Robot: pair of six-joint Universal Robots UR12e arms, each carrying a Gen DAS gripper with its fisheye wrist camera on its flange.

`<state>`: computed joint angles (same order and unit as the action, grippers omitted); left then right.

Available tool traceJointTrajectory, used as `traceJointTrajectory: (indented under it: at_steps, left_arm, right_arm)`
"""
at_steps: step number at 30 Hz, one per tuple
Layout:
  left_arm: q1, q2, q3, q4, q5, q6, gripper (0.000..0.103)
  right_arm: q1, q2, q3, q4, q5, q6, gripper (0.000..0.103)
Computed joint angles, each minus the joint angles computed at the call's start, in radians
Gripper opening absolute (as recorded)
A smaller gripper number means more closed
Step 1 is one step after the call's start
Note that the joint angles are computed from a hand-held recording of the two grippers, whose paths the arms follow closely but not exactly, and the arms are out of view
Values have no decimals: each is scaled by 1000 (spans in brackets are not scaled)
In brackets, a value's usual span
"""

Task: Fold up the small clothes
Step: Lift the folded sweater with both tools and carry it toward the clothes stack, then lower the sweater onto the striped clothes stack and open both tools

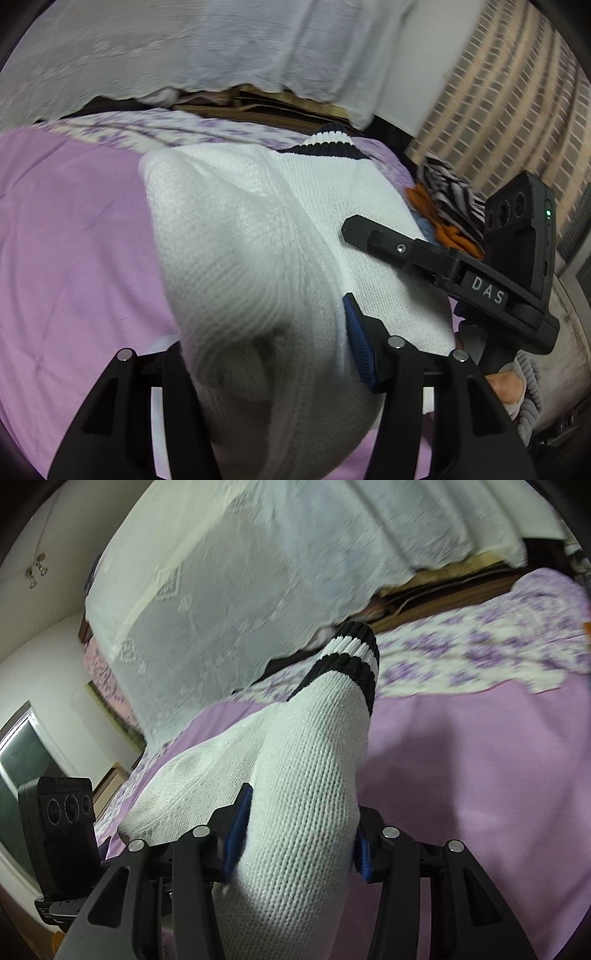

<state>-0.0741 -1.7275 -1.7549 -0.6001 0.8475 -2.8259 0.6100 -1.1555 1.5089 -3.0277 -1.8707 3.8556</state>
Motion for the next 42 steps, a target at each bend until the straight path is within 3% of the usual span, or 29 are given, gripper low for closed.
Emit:
traceJointTrajectory:
  at_steps: [8, 14, 30, 42]
  left_arm:
    - [-81, 32, 0, -36, -39, 78, 52]
    - [-128, 65, -17, -34, -58, 90, 52]
    - [-236, 84, 47, 11, -13, 96, 52]
    - [-345, -34, 281, -45, -6, 70, 52]
  right_arm:
    - [28, -122, 152, -59, -181, 22, 48]
    - [50, -191, 232, -103, -268, 5, 48]
    - [28, -317, 303, -164, -320, -68, 48]
    - [-70, -408, 312, -153, -348, -116, 48]
